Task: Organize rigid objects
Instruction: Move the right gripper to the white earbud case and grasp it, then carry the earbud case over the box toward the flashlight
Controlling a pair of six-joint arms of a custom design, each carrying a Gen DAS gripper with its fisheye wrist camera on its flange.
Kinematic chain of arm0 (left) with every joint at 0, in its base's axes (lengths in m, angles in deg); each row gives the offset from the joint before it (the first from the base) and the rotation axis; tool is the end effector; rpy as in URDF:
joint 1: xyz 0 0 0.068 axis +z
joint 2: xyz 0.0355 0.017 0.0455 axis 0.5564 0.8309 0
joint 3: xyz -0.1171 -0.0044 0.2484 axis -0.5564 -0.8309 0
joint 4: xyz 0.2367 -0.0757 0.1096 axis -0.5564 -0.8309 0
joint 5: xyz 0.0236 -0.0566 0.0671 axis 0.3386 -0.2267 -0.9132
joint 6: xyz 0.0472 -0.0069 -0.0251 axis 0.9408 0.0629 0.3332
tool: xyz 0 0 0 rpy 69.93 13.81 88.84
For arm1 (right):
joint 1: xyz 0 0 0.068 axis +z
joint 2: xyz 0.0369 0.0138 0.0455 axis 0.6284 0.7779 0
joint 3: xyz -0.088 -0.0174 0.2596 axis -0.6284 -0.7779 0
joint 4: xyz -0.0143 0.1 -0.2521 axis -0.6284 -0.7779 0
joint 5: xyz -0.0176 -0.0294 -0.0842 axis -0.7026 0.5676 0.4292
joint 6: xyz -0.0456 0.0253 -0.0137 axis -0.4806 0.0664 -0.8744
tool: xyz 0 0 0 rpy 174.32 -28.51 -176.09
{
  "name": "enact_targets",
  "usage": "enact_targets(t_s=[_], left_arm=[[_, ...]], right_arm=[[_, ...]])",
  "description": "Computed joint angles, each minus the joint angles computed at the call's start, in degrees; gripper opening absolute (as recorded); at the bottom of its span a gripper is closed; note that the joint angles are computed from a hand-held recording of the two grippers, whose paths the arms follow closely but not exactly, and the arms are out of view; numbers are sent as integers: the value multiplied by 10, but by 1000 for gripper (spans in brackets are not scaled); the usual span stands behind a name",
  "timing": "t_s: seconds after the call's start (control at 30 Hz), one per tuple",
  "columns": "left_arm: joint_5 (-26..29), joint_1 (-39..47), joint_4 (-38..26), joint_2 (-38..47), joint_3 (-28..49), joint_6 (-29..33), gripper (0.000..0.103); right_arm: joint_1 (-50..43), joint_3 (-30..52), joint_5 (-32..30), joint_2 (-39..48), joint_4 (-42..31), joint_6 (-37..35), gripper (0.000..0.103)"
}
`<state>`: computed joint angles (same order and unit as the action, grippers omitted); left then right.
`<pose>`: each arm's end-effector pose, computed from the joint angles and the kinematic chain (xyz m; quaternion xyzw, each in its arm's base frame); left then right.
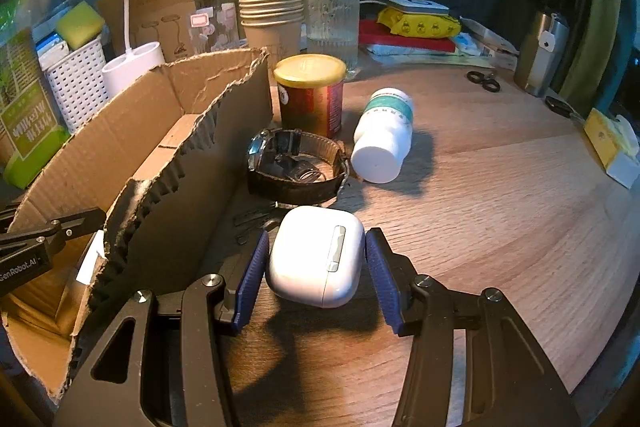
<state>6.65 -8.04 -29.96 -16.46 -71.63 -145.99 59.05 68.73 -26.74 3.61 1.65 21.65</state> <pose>0.1126 -0.0780 0.0993 -0.1786 0.9234 -0.0265 0.3386 0.2307 0.0924 0.1214 -0.3277 0.8715 0.1109 0.3477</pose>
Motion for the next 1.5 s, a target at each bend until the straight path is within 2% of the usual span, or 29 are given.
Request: enact_targets(t_s=[0.8,1.2,1.5], left_arm=[[0,1,-5,-4,0,1,12],[0,1,2,2,1,1,12],[0,1,-4,-3,1,1,12]], right_arm=[[-7,-16,-10,-116,-47,-2,53],[39,-22,-14,-205,-84,10,53],[100,-16,-10,-202,-80,17,53]])
